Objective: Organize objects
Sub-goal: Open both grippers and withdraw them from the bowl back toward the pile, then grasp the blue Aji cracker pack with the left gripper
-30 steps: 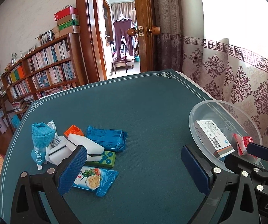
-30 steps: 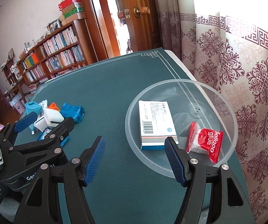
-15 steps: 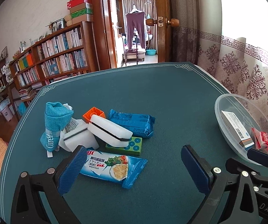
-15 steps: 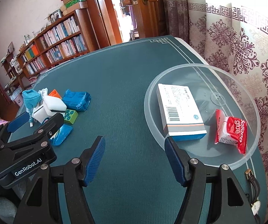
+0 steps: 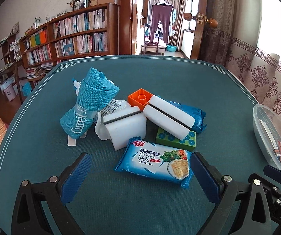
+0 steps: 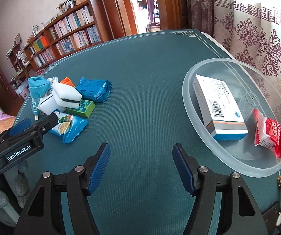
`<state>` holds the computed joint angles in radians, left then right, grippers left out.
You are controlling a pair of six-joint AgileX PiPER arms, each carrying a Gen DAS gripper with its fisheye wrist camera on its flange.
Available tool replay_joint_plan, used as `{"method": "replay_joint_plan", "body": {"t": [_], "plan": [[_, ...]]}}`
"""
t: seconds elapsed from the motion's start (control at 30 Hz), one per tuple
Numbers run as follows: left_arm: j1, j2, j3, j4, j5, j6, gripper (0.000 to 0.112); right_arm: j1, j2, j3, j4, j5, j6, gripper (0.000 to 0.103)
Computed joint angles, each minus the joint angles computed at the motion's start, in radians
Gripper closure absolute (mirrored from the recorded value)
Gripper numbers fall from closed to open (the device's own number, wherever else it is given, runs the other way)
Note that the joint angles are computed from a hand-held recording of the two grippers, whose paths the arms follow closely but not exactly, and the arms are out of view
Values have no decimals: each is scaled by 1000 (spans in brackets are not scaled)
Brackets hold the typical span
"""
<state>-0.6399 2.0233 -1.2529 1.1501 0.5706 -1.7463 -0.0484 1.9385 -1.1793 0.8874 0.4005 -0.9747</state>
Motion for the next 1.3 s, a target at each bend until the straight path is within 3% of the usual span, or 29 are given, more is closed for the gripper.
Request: {"method": "replay_joint_plan", "body": {"t": [0.33, 0.43, 0.73, 0.9, 1.3], "plan": [[33, -7, 6, -85, -18, 33, 10, 31, 33, -32, 19, -14, -19, 36], [50, 0, -28, -180, -32, 98, 10, 50, 56, -51, 5, -23, 6, 36], [57, 138, -256, -421, 74, 210, 10, 35, 46, 6, 154, -39, -148, 36], [43, 180, -307, -411, 123, 198, 10, 11, 39, 23, 210, -30, -208, 36], [50, 3, -12, -331, 21, 166, 10, 20, 18, 60, 287, -18, -303, 36]]}}
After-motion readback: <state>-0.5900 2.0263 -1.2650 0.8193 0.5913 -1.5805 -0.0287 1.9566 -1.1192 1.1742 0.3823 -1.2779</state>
